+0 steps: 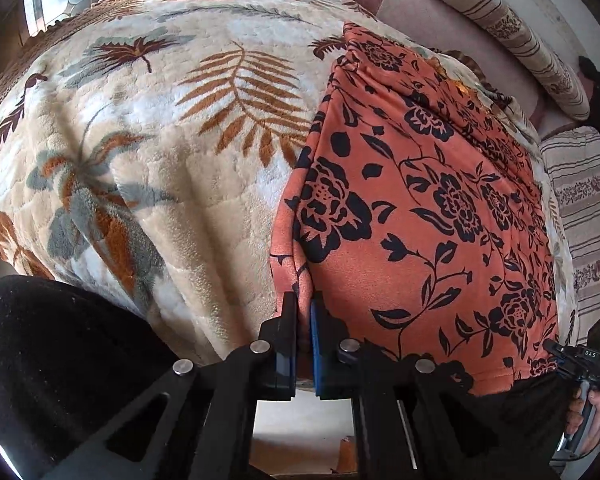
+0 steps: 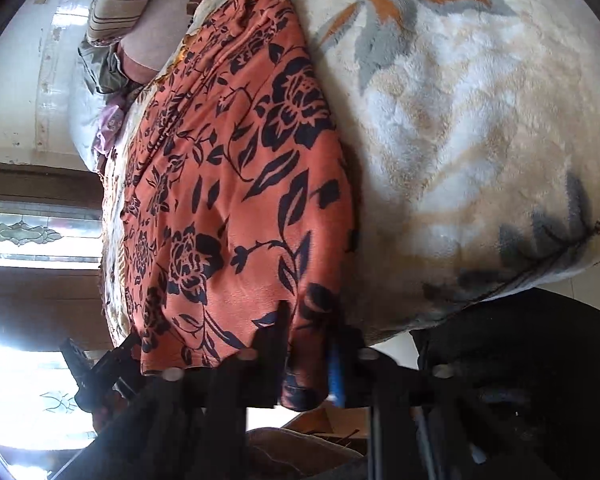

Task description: Fold small clothes

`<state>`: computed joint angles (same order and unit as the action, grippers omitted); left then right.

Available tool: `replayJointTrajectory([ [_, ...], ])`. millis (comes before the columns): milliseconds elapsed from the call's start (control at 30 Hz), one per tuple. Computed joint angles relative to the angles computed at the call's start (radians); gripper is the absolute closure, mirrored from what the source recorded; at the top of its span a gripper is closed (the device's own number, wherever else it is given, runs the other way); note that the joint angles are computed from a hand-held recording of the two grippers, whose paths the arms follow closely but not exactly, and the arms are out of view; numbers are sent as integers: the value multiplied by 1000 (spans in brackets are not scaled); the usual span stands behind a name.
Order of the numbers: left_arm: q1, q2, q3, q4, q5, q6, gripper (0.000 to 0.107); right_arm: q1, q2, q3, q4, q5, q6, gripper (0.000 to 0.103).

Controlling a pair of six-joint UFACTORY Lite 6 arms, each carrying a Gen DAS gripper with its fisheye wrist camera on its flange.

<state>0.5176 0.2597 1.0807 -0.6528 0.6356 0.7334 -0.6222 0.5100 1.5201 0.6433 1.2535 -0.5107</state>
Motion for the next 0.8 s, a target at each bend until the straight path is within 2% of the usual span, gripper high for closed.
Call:
replayJointTrajectory([
  [133, 80, -78, 41, -125, 92, 84, 101, -77, -19, 48, 144, 94, -21, 95],
  [233, 114, -57, 103, -151, 153, 94, 101, -111, -19, 105, 211, 133, -18, 95],
  [400, 81, 48, 120, -32, 117, -21, 101, -129, 25, 77, 215, 119, -9, 95],
  [567, 111, -22, 107, -113, 155, 68, 101, -148, 9, 92, 270, 155, -31, 95],
  [800, 38, 79, 132, 21, 68, -43, 101, -110, 35, 53, 235, 94, -34, 95],
])
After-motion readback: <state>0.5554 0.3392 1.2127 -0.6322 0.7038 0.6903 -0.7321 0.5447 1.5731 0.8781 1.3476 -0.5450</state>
